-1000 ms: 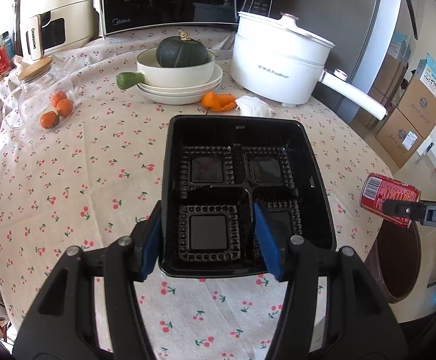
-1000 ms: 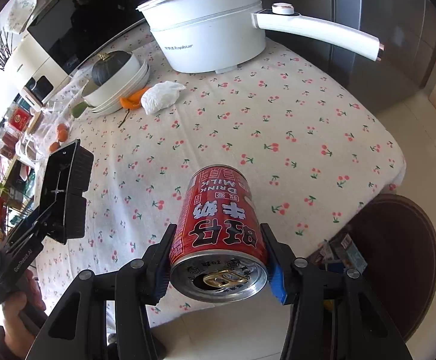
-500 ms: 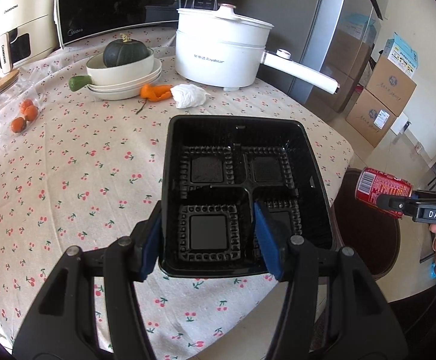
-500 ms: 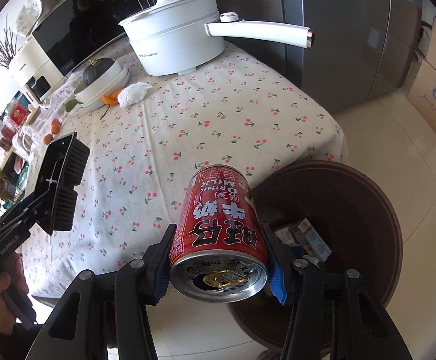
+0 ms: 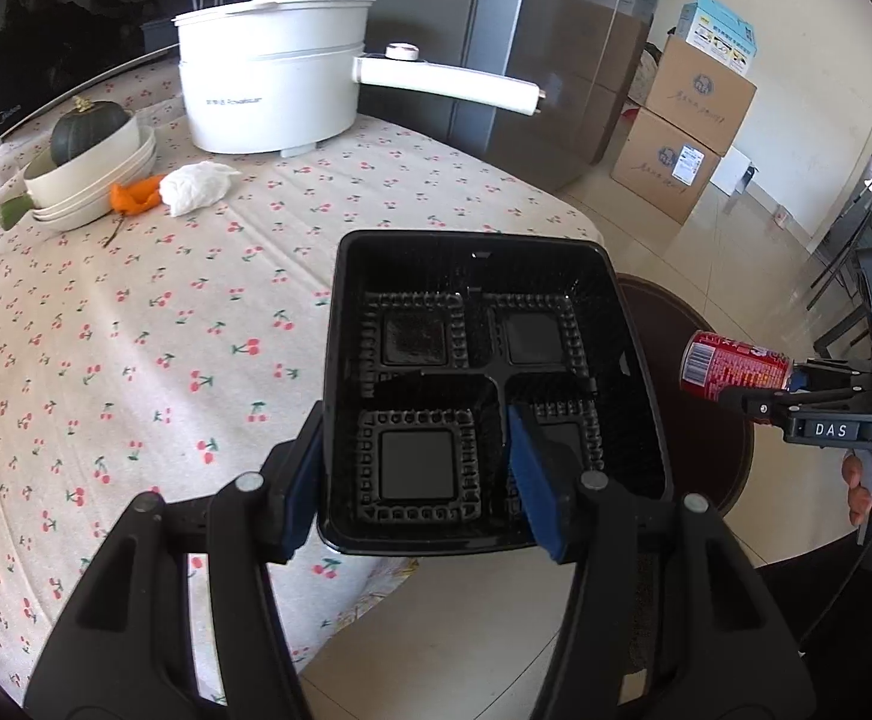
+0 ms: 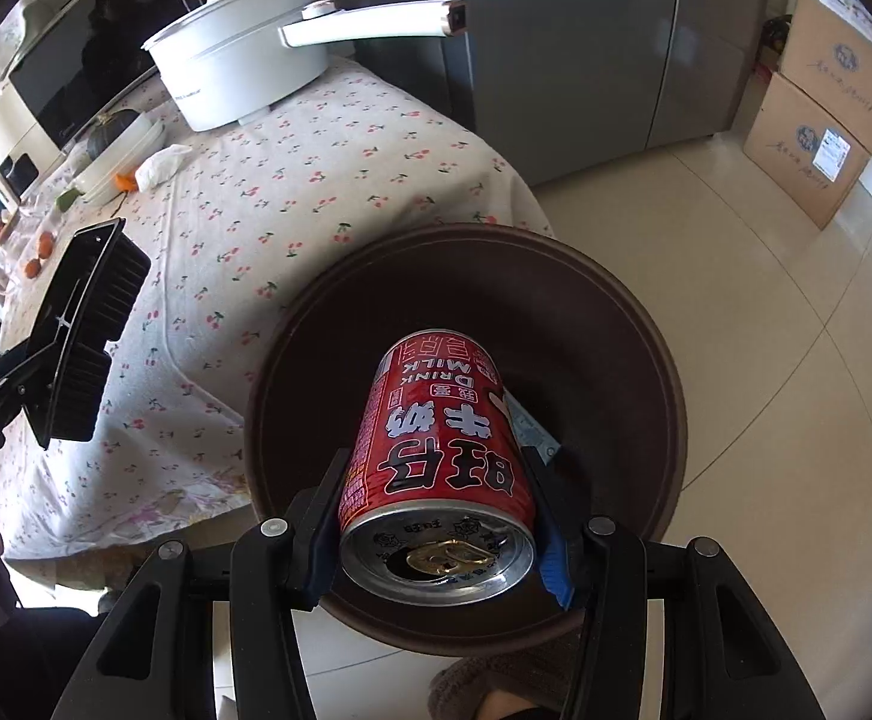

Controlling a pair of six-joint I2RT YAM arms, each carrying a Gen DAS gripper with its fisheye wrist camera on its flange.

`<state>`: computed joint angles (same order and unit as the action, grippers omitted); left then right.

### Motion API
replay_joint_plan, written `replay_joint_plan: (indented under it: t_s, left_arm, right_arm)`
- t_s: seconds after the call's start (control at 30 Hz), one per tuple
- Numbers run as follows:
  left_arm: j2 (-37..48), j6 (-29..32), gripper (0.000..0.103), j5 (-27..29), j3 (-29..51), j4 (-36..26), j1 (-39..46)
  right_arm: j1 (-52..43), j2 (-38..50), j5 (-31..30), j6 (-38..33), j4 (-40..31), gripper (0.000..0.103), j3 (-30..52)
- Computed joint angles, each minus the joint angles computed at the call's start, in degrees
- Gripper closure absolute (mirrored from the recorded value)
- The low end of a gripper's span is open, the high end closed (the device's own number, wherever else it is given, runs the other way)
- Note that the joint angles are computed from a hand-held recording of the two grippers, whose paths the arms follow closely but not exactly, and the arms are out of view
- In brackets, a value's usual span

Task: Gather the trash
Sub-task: 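Carry the tray and milk can over the bin and open both tools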

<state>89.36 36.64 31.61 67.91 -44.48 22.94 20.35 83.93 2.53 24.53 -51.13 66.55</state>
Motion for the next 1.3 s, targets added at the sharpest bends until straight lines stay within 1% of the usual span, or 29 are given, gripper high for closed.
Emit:
replay_joint_plan:
  t_s: [0.3,0.43,0.53,0.57,0.6,0.63,0.7,0.73,0.8,1.0,1.3]
  left_arm:
    - [-3.0,-4.0,0.044,-3.4,-7.2,4.8,-14.2]
    - [-3.0,-4.8,0.044,-4.1,-9.0,6.9,-18.3]
    - [-2.7,-4.8,0.043,-3.3,-9.9,8.1,-20.4]
    - [-2.7,-5.0,0.042,-3.0,-10.3,8.7,-21.1]
    - [-2.2,-5.1,0.036,-3.2,-10.2,8.9,-21.7]
    - [-1.9,-5.7,0.028,-3.9,-10.2,9.4,-22.4]
    - [-1.4,-6.8,0.022,-4.1,-10.2,10.0,-22.6]
    - [-0.8,-6.8,0.021,-3.8,-9.7,9.4,-22.4]
    - [-0.2,-7.3,0.021,-4.5,-8.8,8.6,-22.6]
    - [0.4,-7.1,0.021,-4.3,-6.3,6.0,-19.1]
    - [1.1,-4.2,0.019,-3.9,-2.8,2.1,-11.4]
  right_arm:
    - [-8.5,-8.0,-1.4,-3.6,-0.2,0.049,-7.3]
    - [-11.8,-10.3,-2.4,-5.1,-0.6,0.049,-9.4]
    - [-13.5,-10.9,-2.8,-5.9,-1.0,0.049,-9.8]
    - [-14.0,-11.3,-3.0,-6.2,-1.2,0.049,-10.0]
    - [-14.5,-11.4,-3.2,-6.4,-1.2,0.049,-10.1]
    - [-14.7,-11.8,-3.3,-6.4,-1.5,0.049,-10.1]
    - [-15.1,-11.7,-3.6,-6.6,-1.3,0.049,-10.1]
    - [-15.2,-11.6,-3.8,-6.7,-1.3,0.049,-10.0]
    - [-15.1,-11.2,-4.0,-6.7,-1.0,0.049,-9.9]
    - [-13.8,-8.7,-4.6,-6.5,-0.4,0.049,-8.8]
    - [-9.8,-2.9,-4.4,-4.7,0.1,0.049,-5.6]
